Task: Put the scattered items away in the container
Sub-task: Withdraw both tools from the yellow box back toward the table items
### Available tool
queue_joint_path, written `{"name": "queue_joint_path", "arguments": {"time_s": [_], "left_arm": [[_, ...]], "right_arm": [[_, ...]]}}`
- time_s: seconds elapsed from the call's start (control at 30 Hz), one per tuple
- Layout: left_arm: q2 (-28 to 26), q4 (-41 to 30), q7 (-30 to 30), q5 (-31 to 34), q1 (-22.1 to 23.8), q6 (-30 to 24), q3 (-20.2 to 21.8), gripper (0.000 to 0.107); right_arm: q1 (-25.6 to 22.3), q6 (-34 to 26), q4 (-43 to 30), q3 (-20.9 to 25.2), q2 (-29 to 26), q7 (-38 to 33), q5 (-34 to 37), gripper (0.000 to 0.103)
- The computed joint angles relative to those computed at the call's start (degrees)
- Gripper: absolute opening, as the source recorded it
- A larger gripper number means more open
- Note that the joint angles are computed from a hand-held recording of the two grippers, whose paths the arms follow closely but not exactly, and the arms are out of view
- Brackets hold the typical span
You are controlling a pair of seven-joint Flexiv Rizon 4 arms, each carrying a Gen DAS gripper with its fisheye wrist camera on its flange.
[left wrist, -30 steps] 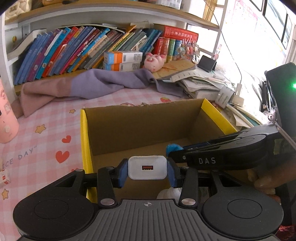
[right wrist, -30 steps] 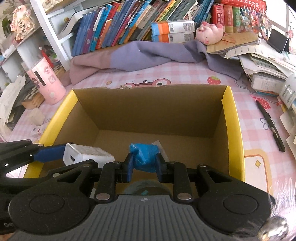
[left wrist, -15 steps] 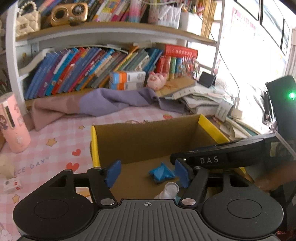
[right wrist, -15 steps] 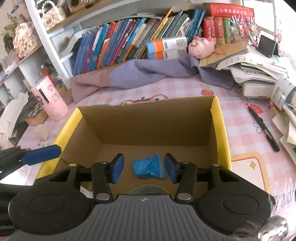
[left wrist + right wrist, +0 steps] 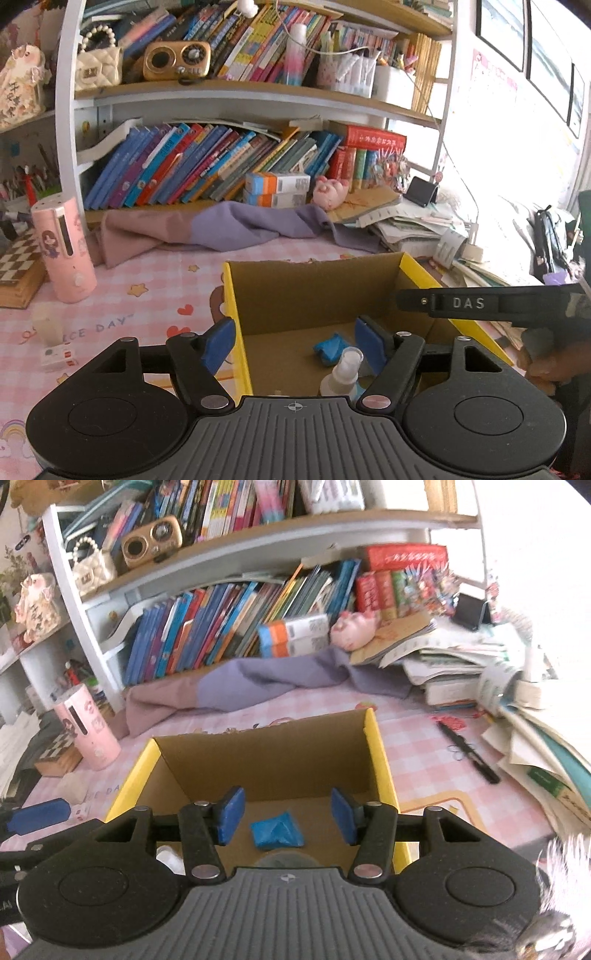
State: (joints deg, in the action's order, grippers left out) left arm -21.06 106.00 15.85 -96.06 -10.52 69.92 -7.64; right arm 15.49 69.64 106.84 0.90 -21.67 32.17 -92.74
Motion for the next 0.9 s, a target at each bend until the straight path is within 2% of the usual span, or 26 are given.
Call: {"name": "queue_joint_path", "arguments": {"time_s": [0.13, 0.43, 0.77, 0.9], "left_arm": [[1.2, 1.4, 1.2, 0.9, 1.1, -2.9, 0.4, 0.073], [3.7, 4.7, 3.0, 3.3, 4.4, -10.6, 1.8, 0.073], [6.5, 9.0, 3.8, 6.7, 8.5, -18.5, 4.3, 0.074], [7.6, 10.5, 4.4, 7.7, 10.1, -20.6, 5.3, 0.077]], "right_arm": [[2.0, -5.5, 1.8, 1.0, 1.9, 1.2, -0.5, 0.052], [7.0, -16.1, 3.3, 3.2, 3.6, 0.6, 5.0, 0.052], [14.1, -27.3, 2.4, 5.2, 3.2, -1.7, 12.1, 0.052], [17.0, -31.0, 1.5, 5.9, 2.5, -2.6, 14.9, 0.053]]}}
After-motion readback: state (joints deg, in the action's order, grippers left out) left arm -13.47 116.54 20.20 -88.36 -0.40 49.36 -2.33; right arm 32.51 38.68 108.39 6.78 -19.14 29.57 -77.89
